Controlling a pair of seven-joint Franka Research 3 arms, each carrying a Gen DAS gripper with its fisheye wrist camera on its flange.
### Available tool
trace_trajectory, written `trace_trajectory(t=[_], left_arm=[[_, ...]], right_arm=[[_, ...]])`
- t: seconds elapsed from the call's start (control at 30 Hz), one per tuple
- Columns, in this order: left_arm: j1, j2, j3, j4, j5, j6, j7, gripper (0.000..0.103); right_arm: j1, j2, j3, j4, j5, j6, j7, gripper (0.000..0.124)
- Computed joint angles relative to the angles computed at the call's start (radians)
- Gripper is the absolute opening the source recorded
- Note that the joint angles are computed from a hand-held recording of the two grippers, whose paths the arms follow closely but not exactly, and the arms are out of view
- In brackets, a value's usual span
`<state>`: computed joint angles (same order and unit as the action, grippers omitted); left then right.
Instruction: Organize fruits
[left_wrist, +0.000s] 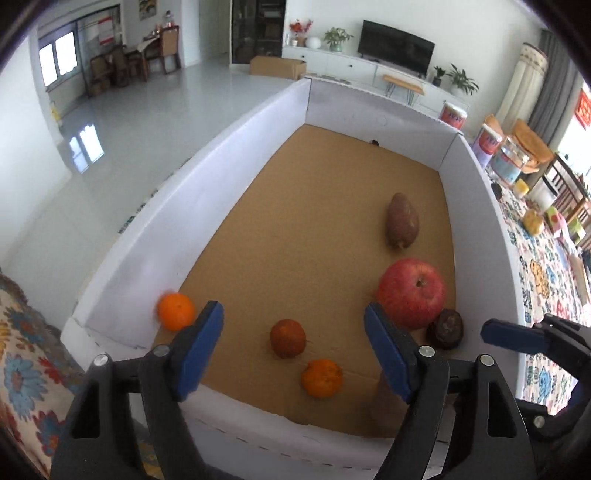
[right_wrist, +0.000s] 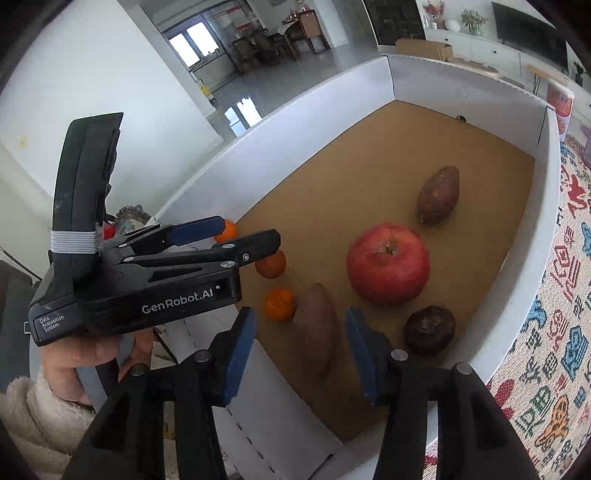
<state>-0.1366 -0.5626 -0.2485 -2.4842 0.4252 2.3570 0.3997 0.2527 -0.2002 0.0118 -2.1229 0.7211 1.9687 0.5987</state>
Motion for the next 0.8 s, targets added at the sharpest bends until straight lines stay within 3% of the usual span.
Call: trace_trajectory(t=[0.13, 0.2, 0.3, 0.4, 0.43, 0.5, 0.57, 0.63, 0.7, 0.73, 0.8], left_arm=[[-0.035, -0.023, -0.040, 0.020, 0.025, 0.051, -0.001, 0.082], [-0.071, -0.003, -0.060, 0.051, 0.034, 0.107, 0.026, 0.086], [-0.149, 0.092, -0.070, 0.123, 0.011, 0.228, 0.113, 0.093], [-0.261, 0.279, -0.045, 0.247, -0.103, 0.322, 0.290, 0.095], [-0.283, 0.350, -0.048, 0.306, -0.141, 0.314, 0.339, 0.095], [-0.287, 0.494, -0.075, 0.424, -0.125, 0.330, 0.369, 0.095], [-0.293, 0.633, -0.090, 0.548, 0.045, 0.300, 0.271, 0.095], [-0.341, 0.757, -0.064, 0.670, 0.191, 0.228, 0.179, 0.095], [-0.377, 0.855, -0.036, 0.773, 0.222, 0.150, 0.174, 0.095], [-0.388, 0.890, -0.024, 0.806, 0.224, 0.126, 0.177, 0.095], [-0.405, 0.942, 0.001, 0.853, 0.225, 0.097, 0.181, 0.095]], right_arm=[[-0.040, -0.126, -0.071, -0.095, 0.107, 0.088, -0.140, 0.086], [-0.080, -0.205, -0.120, -0.180, 0.165, 0.199, -0.230, 0.103], [-0.163, -0.221, -0.174, -0.260, 0.177, 0.392, -0.283, 0.103], [-0.276, -0.099, -0.188, -0.270, 0.055, 0.589, -0.217, 0.103], [-0.318, -0.044, -0.190, -0.254, 0.002, 0.651, -0.154, 0.103], [-0.359, 0.028, -0.234, -0.239, 0.024, 0.702, -0.135, 0.103], [-0.397, 0.052, -0.269, -0.222, 0.083, 0.709, -0.144, 0.103], [-0.434, 0.046, -0.300, -0.180, 0.152, 0.615, -0.123, 0.103], [-0.445, 0.027, -0.296, -0.188, 0.224, 0.658, -0.195, 0.103], [-0.449, 0.015, -0.275, -0.204, 0.201, 0.702, -0.190, 0.103], [-0.454, 0.031, -0.266, -0.202, 0.157, 0.707, -0.172, 0.103]])
